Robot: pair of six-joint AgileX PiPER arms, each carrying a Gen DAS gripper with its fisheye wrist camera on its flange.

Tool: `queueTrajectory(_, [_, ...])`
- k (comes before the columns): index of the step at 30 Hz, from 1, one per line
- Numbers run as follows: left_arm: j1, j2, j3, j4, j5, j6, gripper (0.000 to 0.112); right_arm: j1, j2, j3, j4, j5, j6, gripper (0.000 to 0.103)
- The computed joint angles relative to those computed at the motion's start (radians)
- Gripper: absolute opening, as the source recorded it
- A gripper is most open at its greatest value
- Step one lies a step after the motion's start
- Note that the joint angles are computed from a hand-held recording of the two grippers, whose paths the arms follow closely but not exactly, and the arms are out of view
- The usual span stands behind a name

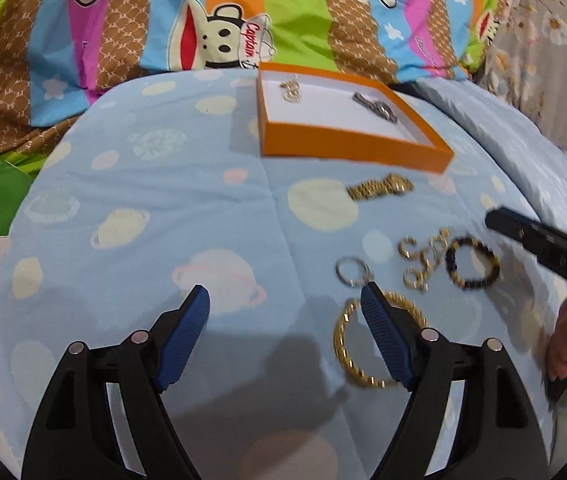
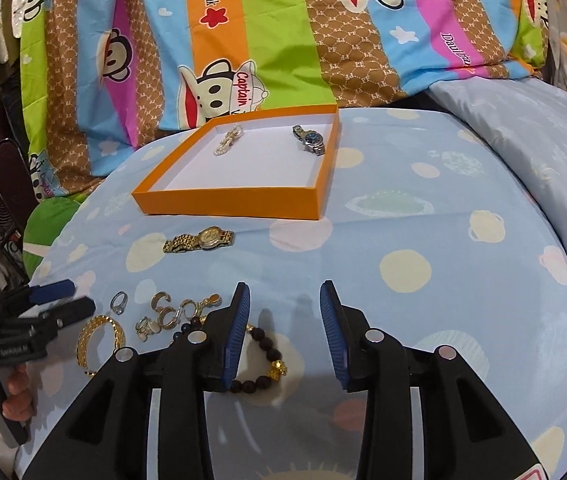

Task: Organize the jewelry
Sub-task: 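Grasp the gold watch with the right tool while the left tool grasps the gold bangle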

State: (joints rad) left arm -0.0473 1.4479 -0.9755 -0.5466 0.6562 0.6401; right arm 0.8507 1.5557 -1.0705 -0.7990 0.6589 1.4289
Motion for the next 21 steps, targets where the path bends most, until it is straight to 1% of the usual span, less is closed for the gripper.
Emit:
queueTrajectory(3, [0.011, -0.024, 0.024, -0.032, 0.013, 0.043, 0.076, 0.002, 0.014, -0.014, 0.011, -0.010, -0.028, 0.037])
queueTrajectory(6, [-0.015, -0.029, 0.030, 0.014, -0.006, 0.011, 0.076, -0.010, 0.017, -0.028, 0.033, -0.054, -0.063, 0.037])
queueTrajectory(8, [-0.017, -0.031, 0.031, 0.005, 0.004, 0.026, 0.076, -0.015, 0.032, -0.060, 0.052, -0.063, -0.093, 0.037])
queueTrajectory(10, [-0.033, -0.039, 0.040, 0.031, -0.009, 0.011, 0.076, -0.028, 0.065, -0.121, 0.097, -0.064, -0.172, 0.037])
queueTrajectory(11, [-0.037, -0.041, 0.043, 0.039, -0.013, 0.006, 0.076, -0.035, 0.093, -0.167, 0.131, -0.059, -0.239, 0.037])
queueTrajectory(13, [-0.040, -0.041, 0.042, 0.049, -0.015, -0.001, 0.076, -0.044, 0.152, -0.251, 0.186, -0.038, -0.355, 0.047])
queueTrajectory(16, [-0.037, -0.038, 0.040, 0.044, -0.013, 0.003, 0.076, -0.062, 0.244, -0.363, 0.275, -0.025, -0.519, 0.051])
queueTrajectory(19, [-0.037, -0.037, 0.039, 0.043, -0.011, 0.004, 0.077, -0.085, 0.320, -0.451, 0.356, -0.014, -0.643, 0.056])
queueTrajectory(21, [-0.037, -0.034, 0.037, 0.041, -0.011, 0.009, 0.078, -0.092, 0.360, -0.500, 0.388, 0.008, -0.696, 0.056])
